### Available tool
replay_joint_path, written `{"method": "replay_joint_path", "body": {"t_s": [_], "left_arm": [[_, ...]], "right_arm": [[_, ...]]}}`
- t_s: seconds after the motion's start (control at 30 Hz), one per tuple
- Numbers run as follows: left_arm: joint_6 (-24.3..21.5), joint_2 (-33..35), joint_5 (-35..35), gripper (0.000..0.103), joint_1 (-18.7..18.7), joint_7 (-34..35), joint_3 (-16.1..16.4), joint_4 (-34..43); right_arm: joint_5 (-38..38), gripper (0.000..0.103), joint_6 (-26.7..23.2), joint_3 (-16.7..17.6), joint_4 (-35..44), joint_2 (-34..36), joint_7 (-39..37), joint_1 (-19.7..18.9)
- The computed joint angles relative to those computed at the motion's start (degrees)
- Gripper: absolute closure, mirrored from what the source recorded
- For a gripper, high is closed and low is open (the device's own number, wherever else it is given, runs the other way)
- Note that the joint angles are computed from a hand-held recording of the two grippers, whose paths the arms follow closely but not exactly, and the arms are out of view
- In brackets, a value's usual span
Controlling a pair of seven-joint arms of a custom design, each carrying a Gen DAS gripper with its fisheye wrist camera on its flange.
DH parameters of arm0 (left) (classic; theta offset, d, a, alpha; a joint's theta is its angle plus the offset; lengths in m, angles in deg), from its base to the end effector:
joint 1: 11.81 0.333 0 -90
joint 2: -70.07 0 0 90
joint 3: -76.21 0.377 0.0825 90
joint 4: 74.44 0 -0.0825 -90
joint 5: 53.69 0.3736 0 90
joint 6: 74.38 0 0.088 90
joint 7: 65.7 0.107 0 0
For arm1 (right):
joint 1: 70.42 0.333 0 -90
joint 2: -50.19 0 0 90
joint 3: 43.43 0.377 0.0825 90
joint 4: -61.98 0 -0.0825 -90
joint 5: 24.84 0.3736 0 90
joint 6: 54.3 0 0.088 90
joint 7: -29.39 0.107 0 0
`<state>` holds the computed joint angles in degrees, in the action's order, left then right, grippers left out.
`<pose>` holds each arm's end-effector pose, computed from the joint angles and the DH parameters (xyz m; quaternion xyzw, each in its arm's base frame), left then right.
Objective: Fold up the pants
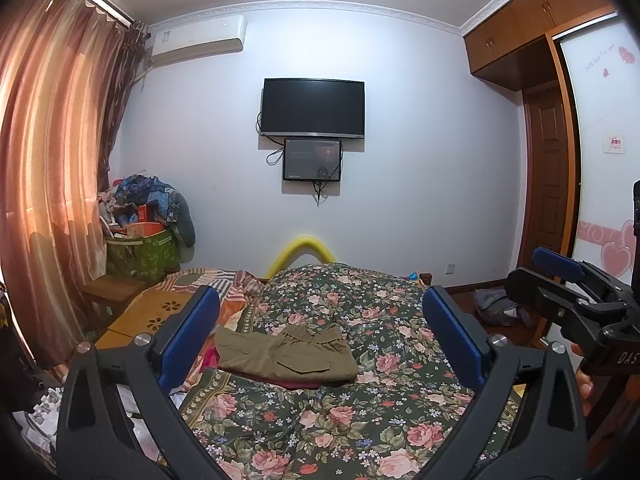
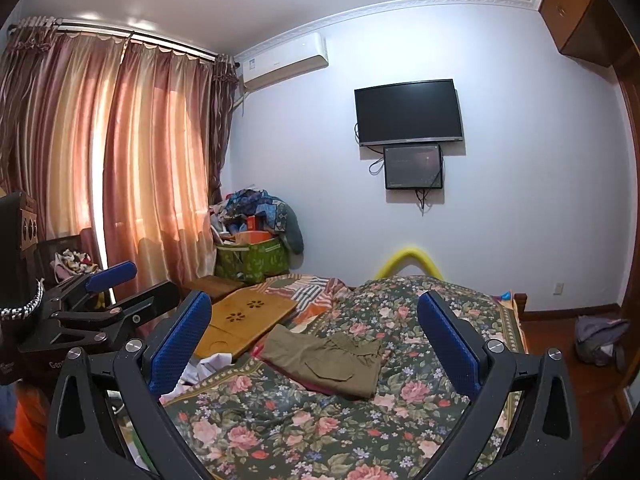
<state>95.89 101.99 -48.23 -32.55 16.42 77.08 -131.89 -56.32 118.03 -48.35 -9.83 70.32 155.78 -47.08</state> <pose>0.7122 -0.2699 0.7656 -0.4519 0.6119 -0.5346 0.3682 0.6490 0.2743 0.7861 -0.5861 0.4781 -0.3879 0.5268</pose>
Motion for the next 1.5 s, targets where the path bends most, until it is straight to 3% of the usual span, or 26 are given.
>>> {"method": "replay_joint_path", "body": {"t_s": [0.83,1.23,1.5], "left_arm": [[-0.3,0.7,-0.4,0.0,0.2,0.4,-0.6,1.1],[-2.0,1.5,-2.5,0.0,1.7,3.3,-3.4,2.9],[-3.1,2.0,-3.0,0.0,1.7,3.7,-3.3,3.7]], "right_arm": [[1.1,0.0,-1.5,0.1,2.0,1.2,-0.8,0.2],[0.7,0.0,-1.6,0.0,2.0,1.3,-0.6,0.2],[0.3,0.0,-1.6,-0.2,1.7,1.2,-0.1,0.4]]}}
